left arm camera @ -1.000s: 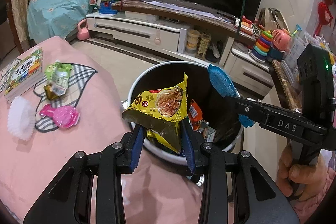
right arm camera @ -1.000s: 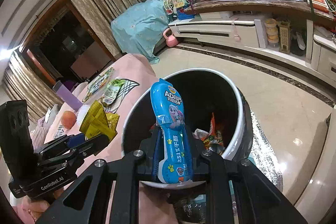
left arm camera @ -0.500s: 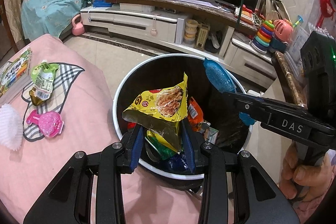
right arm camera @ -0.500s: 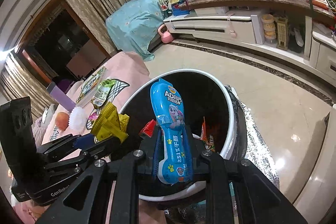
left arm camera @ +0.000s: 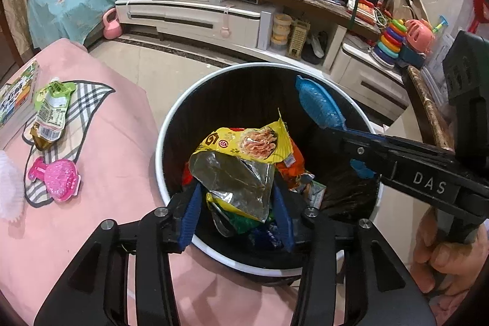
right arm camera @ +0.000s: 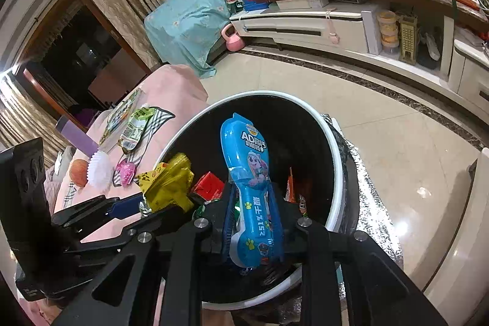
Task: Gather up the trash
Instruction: 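Open both tools to drop the yellow bag and blue package into the bin, then move both tools back over the table toward the mesh net and pink package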
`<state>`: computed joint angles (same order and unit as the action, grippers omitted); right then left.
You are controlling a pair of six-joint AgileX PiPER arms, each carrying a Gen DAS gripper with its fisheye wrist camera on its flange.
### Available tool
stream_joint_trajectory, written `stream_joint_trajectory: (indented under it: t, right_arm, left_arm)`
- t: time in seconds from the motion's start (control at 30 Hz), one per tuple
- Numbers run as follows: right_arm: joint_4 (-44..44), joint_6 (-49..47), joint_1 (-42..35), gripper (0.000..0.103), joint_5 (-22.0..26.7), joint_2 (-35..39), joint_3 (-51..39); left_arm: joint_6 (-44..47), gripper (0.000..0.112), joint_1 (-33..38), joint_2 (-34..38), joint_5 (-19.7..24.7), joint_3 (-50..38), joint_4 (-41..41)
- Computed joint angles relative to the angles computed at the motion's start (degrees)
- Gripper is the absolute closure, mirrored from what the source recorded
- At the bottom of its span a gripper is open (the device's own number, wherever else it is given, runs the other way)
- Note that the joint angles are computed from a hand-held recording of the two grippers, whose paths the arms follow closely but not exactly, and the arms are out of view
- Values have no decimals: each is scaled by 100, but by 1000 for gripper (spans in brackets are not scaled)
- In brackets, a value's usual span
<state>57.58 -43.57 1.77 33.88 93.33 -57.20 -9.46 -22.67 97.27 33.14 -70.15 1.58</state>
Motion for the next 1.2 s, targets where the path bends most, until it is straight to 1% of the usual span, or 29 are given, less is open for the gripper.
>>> stream_joint_trajectory:
  t: [0.03, 0.13, 0.2, 0.23, 0.27, 0.33, 0.4, 0.5, 0.53, 0.6, 0.63, 0.77, 0.87, 0.9, 1.0, 1.1, 1.2]
  right_arm:
    - [-36, 48, -10, 79, 14, 16, -26]
    - [-77, 146, -61, 76, 60, 18, -54]
    - [70, 52, -130, 66, 118, -10, -25]
    - [152, -28, -154, 63, 141, -33, 0]
    - [158, -20, -148, 54, 129, -44, -1]
    - [209, -19, -135, 51, 126, -93, 35]
    - [236, 15, -149, 48, 158, -160, 91]
    - [400, -76, -133, 40, 156, -274, 202]
    - [461, -129, -112, 39, 110, -350, 272]
    - [593, -228, -43, 32, 15, -496, 415]
    - [683, -282, 12, 31, -43, -579, 495]
    - [943, -399, 400, 24, -401, -927, 818]
    - [973, -351, 866, 21, -741, -1216, 1034]
    - [946, -306, 992, 18, -807, -1260, 1052]
    - [648, 45, 1628, 12, -1215, -1441, 1101]
    - [229, 454, 2171, 10, -1522, -1440, 1047]
    - [-519, 1150, 2756, 10, -1852, -1301, 909]
  left_arm:
    - [44, 68, 27, -2, 19, -5, -58]
    - [33, 59, 61, -86, -8, 82, -83]
    - [65, 51, 92, -185, -69, 192, -118]
    - [88, 49, 127, -268, -109, 296, -138]
    - [111, 48, 146, -355, -149, 386, -173]
    - [70, 47, 159, -544, -223, 569, -142]
    - [54, 41, 241, -841, -309, 874, -171]
    - [673, 38, 555, -1337, -485, 1380, -849]
    - [778, 37, 662, -1515, -525, 1563, -934]
    - [900, 37, 850, -1822, -613, 1880, -1010]
    - [907, 37, 929, -1918, -634, 1976, -1010]
    - [1564, 37, 1590, -2482, -656, 2519, -1560]
    - [1969, 36, 2033, -2798, -661, 2823, -1777]
    - [2107, 36, 2238, -2932, -667, 2949, -1827]
    - [2936, 35, 2881, -3124, -553, 3140, -2426]
    - [4231, 35, 3795, -3193, -237, 3288, -3399]
    - [4868, 35, 4479, -3232, -69, 3394, -3784]
